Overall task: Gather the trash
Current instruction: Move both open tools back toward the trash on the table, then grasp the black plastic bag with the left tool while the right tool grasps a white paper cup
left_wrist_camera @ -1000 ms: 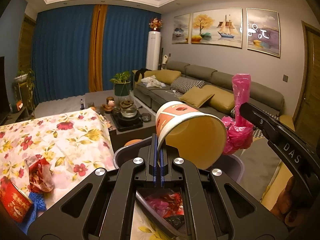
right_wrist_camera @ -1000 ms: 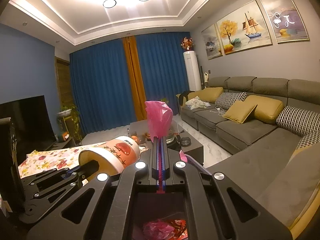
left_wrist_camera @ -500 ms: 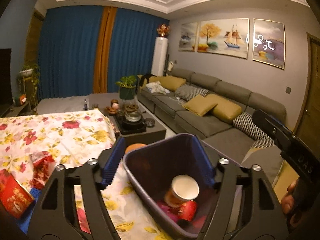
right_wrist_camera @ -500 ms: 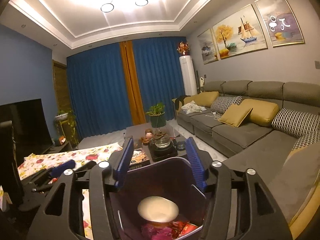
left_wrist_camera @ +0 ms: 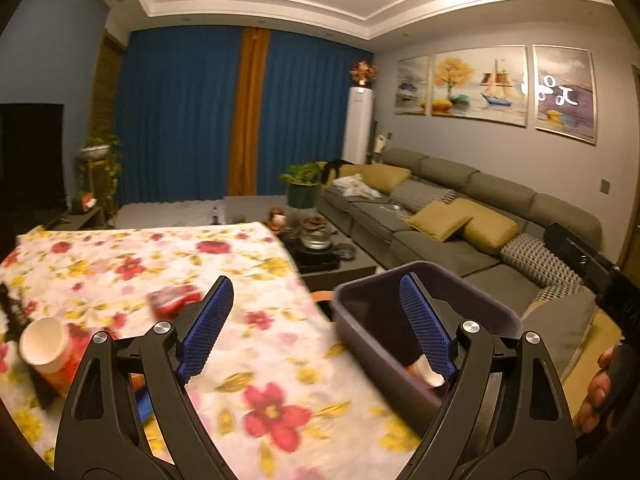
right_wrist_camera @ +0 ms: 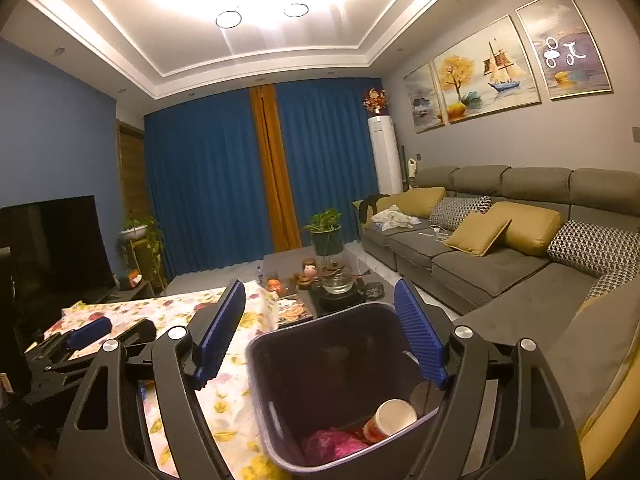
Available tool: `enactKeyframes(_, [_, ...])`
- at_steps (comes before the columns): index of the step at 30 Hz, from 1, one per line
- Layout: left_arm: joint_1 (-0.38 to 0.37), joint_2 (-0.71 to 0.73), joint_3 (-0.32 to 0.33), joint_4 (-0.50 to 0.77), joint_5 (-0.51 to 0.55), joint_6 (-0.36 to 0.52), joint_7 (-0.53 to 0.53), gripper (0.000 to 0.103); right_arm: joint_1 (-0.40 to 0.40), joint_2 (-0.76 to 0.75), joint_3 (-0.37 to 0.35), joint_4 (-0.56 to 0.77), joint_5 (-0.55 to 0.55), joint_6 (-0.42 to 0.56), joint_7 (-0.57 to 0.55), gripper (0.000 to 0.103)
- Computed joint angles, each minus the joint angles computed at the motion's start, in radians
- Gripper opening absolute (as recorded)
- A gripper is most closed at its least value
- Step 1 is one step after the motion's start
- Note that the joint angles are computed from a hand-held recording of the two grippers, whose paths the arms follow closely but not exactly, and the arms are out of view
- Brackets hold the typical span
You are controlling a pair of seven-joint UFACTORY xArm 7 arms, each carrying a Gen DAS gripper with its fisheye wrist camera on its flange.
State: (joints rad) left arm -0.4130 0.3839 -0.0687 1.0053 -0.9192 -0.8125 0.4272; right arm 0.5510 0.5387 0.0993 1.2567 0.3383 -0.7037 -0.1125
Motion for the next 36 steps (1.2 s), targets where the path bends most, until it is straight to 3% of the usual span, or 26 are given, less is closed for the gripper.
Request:
enactKeyframes(10, [0.056, -0.160, -0.013, -0.299, -0.092, -0.167, -0.055, 0.084, 0.074, 0.014, 0.036, 0.026, -0.047, 0.043, -0.026, 0.076])
enactKeyframes(17, [0.129, -0.270, -0.016, -0.483, -0.141, -0.204, -0.125, 0.084, 0.159, 0.051, 0.044, 0.086, -0.058, 0.079, -0.051, 0.076])
enactKeyframes(22, [0.177, -0.337, -0.011, -0.583, -0.155, -0.223, -0.161, 0.084, 0.222, 0.107, 0.040, 0.172, -0.070, 0.157, -0.059, 0.076])
enactKeyframes(28, [0.246, -0.409, 0.007, -0.679, -0.126, -0.236, -0.222, 0.084, 0.338, 0.202, -0.034, 0.335, -0.060, 0.297, -0.073, 0.074])
enactKeyframes(36, [0.337, -0.403, 0.039, -0.637, -0.048, -0.238, -0.208, 0.084, 0.465, 0.384, -0.188, 0.645, -0.065, 0.527, 0.016, 0.062])
